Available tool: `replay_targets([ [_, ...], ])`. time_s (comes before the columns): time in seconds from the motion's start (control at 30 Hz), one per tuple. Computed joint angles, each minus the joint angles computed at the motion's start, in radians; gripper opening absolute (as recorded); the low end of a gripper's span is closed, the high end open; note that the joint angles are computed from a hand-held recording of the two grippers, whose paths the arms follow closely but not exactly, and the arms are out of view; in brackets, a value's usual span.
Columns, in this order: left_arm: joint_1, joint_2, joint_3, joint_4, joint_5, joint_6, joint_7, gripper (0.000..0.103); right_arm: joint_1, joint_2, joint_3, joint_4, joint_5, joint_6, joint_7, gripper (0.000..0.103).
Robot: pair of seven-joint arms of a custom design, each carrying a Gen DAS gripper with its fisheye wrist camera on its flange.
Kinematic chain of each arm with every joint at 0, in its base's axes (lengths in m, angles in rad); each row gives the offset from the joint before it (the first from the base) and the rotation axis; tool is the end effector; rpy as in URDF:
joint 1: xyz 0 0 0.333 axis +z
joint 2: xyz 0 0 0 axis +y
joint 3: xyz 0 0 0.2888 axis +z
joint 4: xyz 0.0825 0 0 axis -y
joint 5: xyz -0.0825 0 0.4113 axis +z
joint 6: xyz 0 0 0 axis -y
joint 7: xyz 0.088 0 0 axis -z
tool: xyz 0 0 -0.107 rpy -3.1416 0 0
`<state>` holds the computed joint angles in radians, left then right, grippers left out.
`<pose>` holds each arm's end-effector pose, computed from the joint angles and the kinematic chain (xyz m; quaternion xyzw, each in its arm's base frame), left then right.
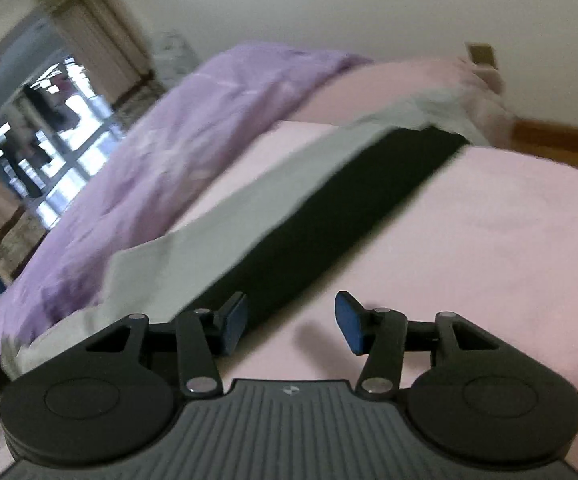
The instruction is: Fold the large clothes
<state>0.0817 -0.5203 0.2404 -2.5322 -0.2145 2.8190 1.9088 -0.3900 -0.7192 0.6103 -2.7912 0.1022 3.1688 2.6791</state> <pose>0.4461 0.1661 0.5037 -0.7036 0.5878 -0.2832 0.2814 0.4165 0.0821 0.4617 -0.2833 0.8182 -0.2309 0.4438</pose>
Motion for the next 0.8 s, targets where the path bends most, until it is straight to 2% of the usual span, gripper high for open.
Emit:
replay_targets([
  [0.03,0.005,0.001,-0.007,-0.001,0.004,0.004,-0.006,0.064,-0.006,0.016,-0.013,-0.002,0.015,0.007,0.015,0.06],
  [0.13,0.013,0.008,-0.017,0.006,0.015,0.0,-0.02,0.065,-0.04,0.1,-0.018,-0.02,0.082,0.183,0.05,0.057],
  [0.2,0.016,0.013,-0.02,0.013,0.022,-0.006,-0.026,0.065,-0.079,0.157,-0.006,-0.007,0.13,0.267,0.053,0.057],
  [0.33,0.028,0.027,-0.033,0.021,0.037,-0.002,-0.043,0.065,-0.227,0.224,0.132,0.029,0.268,0.37,0.036,0.057],
  [0.4,0.036,0.035,-0.045,0.024,0.052,0.004,-0.056,0.065,-0.288,0.238,0.197,0.047,0.341,0.389,0.009,0.057],
  [0.47,0.042,0.041,-0.054,0.027,0.067,0.008,-0.068,0.065,-0.342,0.228,0.256,0.073,0.403,0.361,-0.032,0.056],
  [0.53,0.038,0.044,-0.052,0.032,0.07,0.005,-0.07,0.065,-0.402,0.183,0.324,0.099,0.464,0.283,-0.076,0.048],
  [0.6,0.032,0.045,-0.044,0.037,0.068,0.0,-0.065,0.065,-0.493,0.093,0.406,0.131,0.489,0.16,-0.117,0.013],
  [0.67,0.03,0.044,-0.04,0.039,0.065,-0.006,-0.06,0.065,-0.546,-0.004,0.451,0.141,0.445,0.099,-0.111,0.006],
  [0.8,0.017,0.032,-0.025,0.038,0.048,-0.01,-0.035,0.065,-0.553,-0.156,0.457,0.165,0.354,0.073,-0.112,0.004],
])
